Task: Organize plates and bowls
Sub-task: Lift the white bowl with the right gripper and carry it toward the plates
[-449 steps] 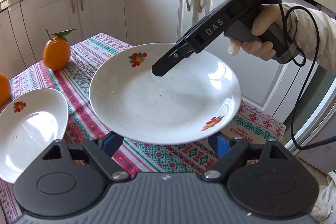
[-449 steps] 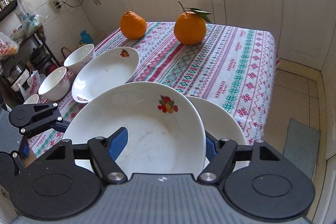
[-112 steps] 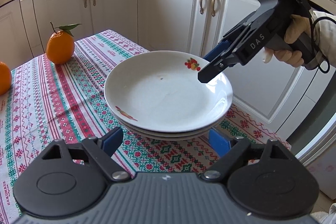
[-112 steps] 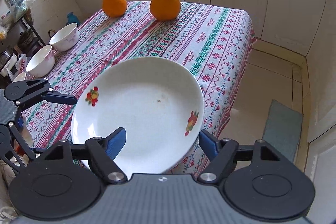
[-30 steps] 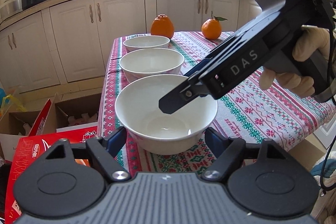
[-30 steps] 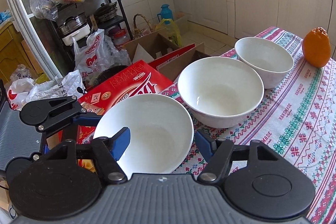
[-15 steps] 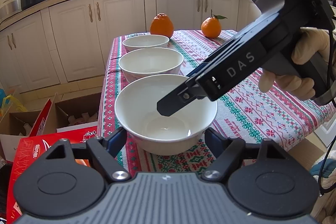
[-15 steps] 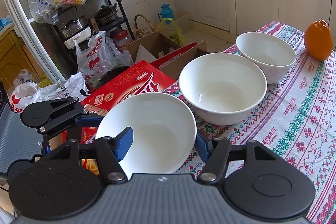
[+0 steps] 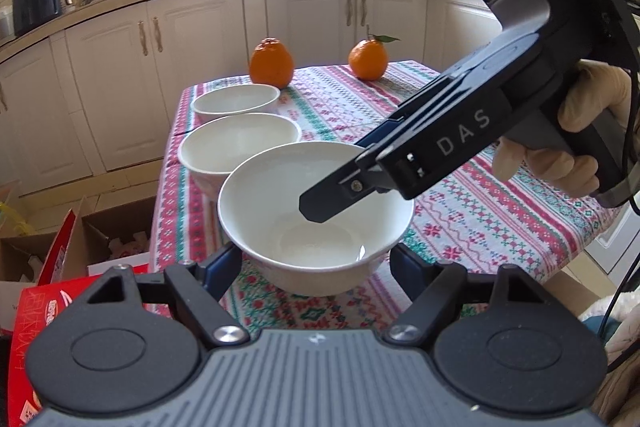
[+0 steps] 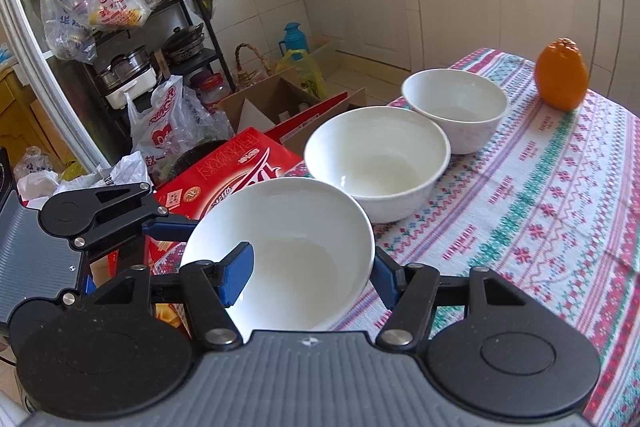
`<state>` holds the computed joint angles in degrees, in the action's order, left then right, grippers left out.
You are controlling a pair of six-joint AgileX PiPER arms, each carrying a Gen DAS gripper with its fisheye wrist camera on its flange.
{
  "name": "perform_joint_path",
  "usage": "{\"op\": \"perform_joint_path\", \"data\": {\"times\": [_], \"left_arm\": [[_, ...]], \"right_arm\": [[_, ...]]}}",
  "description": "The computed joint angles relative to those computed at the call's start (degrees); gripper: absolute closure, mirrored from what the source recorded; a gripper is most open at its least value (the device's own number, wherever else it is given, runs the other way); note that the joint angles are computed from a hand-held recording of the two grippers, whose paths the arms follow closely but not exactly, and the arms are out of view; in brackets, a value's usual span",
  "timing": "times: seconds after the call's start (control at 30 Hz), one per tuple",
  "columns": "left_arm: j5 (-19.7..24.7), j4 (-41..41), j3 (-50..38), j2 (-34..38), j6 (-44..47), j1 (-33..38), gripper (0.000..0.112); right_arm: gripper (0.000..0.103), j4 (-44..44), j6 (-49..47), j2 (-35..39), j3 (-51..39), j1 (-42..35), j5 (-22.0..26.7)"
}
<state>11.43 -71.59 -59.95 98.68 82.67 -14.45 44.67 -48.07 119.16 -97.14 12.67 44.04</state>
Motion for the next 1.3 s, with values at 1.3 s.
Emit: {"op": "perform_joint_path", "data": {"times": [1.3], "left_arm": [[10.5, 20.7, -22.6, 15.7, -18.8, -8.5, 0.032]], "right_arm": [[0.035, 3.6, -3.3, -8.8, 15.7, -13.0, -6.5]]}}
